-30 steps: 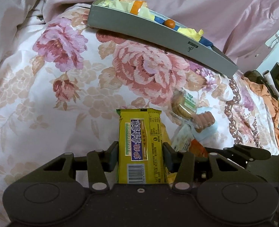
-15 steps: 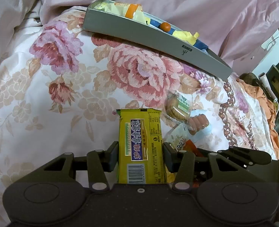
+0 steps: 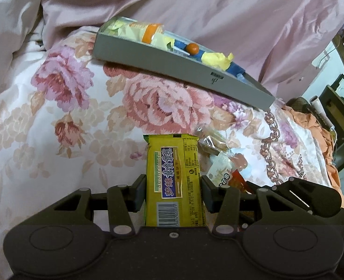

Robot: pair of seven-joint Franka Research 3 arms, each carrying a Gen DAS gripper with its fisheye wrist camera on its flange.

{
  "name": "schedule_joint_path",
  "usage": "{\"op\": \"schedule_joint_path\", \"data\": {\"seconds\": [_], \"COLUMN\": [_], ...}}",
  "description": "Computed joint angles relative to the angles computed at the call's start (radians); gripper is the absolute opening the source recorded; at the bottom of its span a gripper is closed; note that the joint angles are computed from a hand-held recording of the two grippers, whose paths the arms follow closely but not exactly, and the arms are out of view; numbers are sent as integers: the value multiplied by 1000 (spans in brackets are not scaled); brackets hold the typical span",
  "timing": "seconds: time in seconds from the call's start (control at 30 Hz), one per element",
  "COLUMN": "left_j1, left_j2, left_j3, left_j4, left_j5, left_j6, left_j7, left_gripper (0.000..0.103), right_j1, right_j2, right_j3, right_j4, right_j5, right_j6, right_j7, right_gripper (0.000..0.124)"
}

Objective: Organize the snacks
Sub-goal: 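Lift the wafer bar and tofu pack and carry both over the grey tray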

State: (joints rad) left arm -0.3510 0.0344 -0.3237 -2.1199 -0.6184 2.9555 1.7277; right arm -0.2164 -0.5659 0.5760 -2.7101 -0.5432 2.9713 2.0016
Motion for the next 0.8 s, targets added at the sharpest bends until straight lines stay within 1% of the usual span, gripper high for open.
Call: {"op": "schedule_joint_path", "data": {"seconds": [0.1,0.17,0.23,0.4,0.57,0.63,0.8], "left_j1": [-1,-3,-6,-11,-10,-1,34], "left_j2": [-1,-2,-3,-4,17,30,76], "left_j3": [-8,-10,-12,-15,-26,-46,-116], "left_j4": [-1,0,-1,0,41,73,169], "left_j5": [-56,-74,-95,-152,-212,-261,-396], "left_j6": [23,32,41,64,90,116,194], "left_j7": [60,84,107,162,230,294,482], "left_gripper": [50,50,50,50,50,50,50], "right_j1": [-56,-110,-145,-182,-302,-350,-431], "right_j2": [-42,-83,-113,-168,-262,-308,-404], "right_j3": [65,121,158,184,282,321,378], "right_j4": [-5,-10,-14,-26,-36,-41,-60], "right_j5": [-58,-99,-115,-68,-34,-12,68], "right_j6": [2,12,22,55,130,167,246], "right_j7": [15,31,41,59,71,80,95], "right_gripper": [41,42,42,42,42,42,42]}}
